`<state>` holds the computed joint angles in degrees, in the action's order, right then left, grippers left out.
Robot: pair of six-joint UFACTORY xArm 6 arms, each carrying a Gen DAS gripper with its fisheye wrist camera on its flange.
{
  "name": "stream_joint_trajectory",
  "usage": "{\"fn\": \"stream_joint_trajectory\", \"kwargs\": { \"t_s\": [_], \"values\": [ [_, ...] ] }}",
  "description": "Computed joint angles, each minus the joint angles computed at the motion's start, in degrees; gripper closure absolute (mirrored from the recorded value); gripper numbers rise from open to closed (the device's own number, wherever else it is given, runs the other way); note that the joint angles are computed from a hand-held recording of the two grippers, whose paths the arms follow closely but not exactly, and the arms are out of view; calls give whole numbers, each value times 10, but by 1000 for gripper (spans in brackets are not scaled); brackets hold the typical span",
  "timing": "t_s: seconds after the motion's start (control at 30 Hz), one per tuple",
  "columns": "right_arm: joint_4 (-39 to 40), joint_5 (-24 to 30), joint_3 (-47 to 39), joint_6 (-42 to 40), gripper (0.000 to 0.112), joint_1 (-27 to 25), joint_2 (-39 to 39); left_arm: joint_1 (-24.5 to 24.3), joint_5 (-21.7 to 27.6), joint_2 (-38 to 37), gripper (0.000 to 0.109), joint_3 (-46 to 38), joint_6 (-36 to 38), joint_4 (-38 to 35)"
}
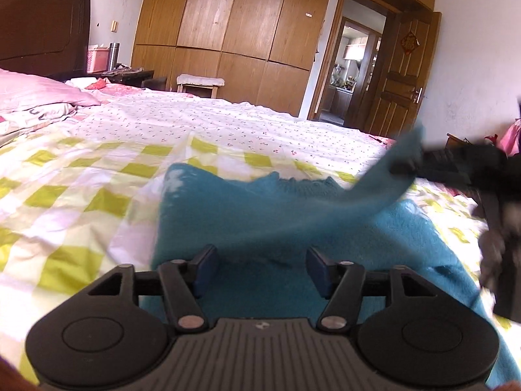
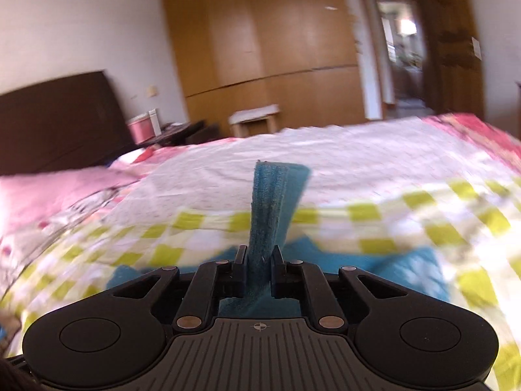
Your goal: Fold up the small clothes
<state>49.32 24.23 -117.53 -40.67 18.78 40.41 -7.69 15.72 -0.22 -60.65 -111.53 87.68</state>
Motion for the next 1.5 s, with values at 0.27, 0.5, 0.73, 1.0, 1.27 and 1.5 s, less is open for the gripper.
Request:
{"fn": "stream_joint_trajectory", "kwargs": {
  "t_s": [0.27,0.5,0.73,1.0,1.27,1.5],
  "values": [
    [6,47,38,33,93,-25,7,-15,25,33,37,-17,166,-140],
    [12,27,26,64,85,-34,11,-11,22,30,37,-22,127,-110],
    [-8,8,-14,58,99,-26,37,-14,30,24,37,-21,76,-60],
    [-50,53,-82,124,96,-33,81,-8,42,28,37,-24,80,-81],
    [-52,89,-92,161,90,-46,90,-10,47,29,37,-27,121,-106],
    [-54,17,28,93,88,-34,14,-14,60,9,37,-5,103,-97]
  ]
}}
